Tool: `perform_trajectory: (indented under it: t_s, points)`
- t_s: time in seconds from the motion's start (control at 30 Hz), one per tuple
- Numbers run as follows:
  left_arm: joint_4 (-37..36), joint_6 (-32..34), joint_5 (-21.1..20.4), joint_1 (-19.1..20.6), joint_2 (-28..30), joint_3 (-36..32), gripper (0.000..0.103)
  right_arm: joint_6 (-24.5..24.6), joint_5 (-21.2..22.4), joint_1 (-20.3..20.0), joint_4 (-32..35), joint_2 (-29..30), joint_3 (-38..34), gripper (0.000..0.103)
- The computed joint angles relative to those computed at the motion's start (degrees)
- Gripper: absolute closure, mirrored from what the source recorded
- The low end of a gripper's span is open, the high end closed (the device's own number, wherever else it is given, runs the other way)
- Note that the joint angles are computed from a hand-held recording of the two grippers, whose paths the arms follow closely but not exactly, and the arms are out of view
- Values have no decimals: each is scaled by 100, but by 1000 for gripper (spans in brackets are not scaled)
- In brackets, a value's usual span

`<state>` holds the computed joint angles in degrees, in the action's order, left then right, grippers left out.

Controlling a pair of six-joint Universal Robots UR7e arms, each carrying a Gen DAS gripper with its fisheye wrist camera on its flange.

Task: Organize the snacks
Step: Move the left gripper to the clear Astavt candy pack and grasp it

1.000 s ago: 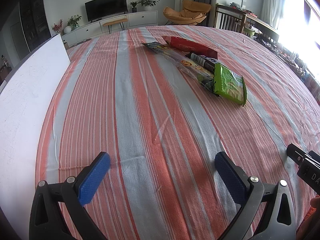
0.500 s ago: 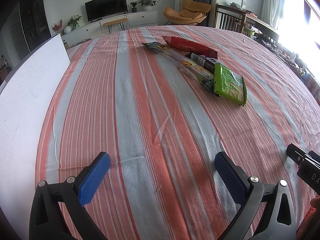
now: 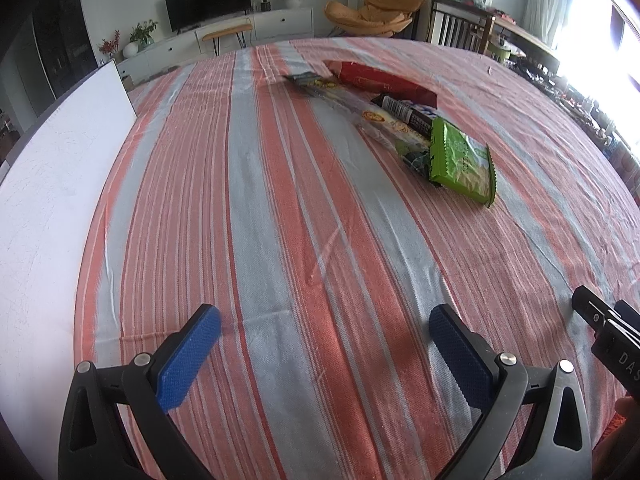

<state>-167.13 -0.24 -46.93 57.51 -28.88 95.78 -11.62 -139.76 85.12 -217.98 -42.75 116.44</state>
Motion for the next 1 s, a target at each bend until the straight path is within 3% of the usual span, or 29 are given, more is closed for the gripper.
perform_trajectory:
  t_s: [0.07, 0.17, 0.33, 0.5, 0.6, 0.67, 0.77, 0.83, 0.87, 0.9, 0.93, 1.0]
  points:
    - [502, -330, -72, 11, -74, -184, 0, 3, -2, 0, -1, 4, -5, 16]
    - [526, -486, -280, 10, -92, -499, 0, -2, 1, 0, -2, 5, -5, 16]
    - [1495, -842, -448, 37, 376, -1900, 1, -22, 24, -4, 32, 5, -22, 14]
    - [2656, -1039, -63, 96, 1328, -3654, 3, -31, 26, -6, 23, 10, -24, 14]
    - [3106, -1241, 106, 161, 1687, -4169, 7, -43, 33, -5, 24, 15, -32, 14]
    - [3066, -1287, 358, 172, 1767, -4125, 7, -46, 32, 5, 45, 30, -60, 14]
    - [2249, -1051, 475, 238, 1673, -3659, 6, -41, 27, 9, 51, 37, -73, 14]
    - [1541, -669, 791, 256, 1665, -3442, 6, -37, 26, 10, 61, 41, -84, 14]
    - [1337, -534, 888, 273, 1655, -3395, 9, -42, 31, 8, 61, 40, -83, 14]
    - [1093, -378, 834, 306, 1594, -3297, 28, -46, 35, 7, 51, 34, -69, 14]
    - [955, -248, 650, 347, 1498, -3197, 61, -45, 35, 7, 49, 34, -67, 14]
    - [1143, 29, 778, 351, 1419, -3158, 79, -38, 29, 10, 57, 43, -82, 14]
